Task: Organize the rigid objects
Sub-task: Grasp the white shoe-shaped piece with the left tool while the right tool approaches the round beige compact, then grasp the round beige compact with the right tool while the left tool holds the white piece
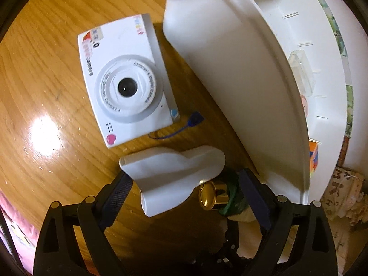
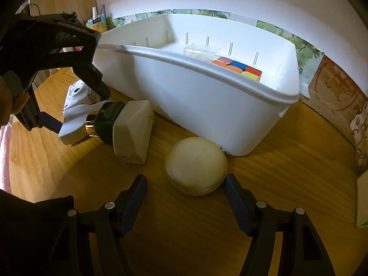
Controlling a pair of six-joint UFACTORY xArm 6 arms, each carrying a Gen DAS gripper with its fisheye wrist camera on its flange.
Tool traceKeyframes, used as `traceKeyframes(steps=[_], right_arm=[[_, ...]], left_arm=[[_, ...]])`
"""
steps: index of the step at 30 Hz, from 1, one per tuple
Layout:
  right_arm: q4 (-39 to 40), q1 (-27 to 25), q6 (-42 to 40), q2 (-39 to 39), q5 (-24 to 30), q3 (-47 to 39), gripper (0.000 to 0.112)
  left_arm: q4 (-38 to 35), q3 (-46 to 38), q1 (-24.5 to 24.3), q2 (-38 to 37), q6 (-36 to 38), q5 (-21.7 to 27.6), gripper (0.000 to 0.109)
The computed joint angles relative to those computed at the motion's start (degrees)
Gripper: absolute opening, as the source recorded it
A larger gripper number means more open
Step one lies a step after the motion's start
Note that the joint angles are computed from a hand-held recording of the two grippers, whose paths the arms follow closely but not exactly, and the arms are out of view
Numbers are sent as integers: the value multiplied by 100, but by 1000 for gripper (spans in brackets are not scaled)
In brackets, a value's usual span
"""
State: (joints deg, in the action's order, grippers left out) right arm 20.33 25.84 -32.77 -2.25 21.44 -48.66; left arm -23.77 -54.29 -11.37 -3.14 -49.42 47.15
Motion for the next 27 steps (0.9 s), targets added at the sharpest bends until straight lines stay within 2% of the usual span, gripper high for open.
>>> traceKeyframes(steps=[6, 15, 21, 23, 25, 27], right_arm=[[98, 40, -52, 40, -117, -4, 69], [176, 51, -121, 89, -178, -39, 68], [235, 47, -179, 76, -182, -48, 54], [242, 51, -190, 69, -177, -42, 54], [248, 49, -188, 73, -171, -46, 54], [246, 47, -190, 93, -166, -64, 54]], left_arm=[[664, -852, -162, 589, -527, 646, 94], [1233, -1865, -289, 1338, -1079, 1453, 94], [1370, -2068, -452, 1586, -1334, 1535, 94], [1398, -2211, -464, 1666, -1378, 1616, 94], [1426, -1889, -466, 1530, -1361, 1480, 90], [1445, -1910, -467, 1528, -1354, 1507, 89]])
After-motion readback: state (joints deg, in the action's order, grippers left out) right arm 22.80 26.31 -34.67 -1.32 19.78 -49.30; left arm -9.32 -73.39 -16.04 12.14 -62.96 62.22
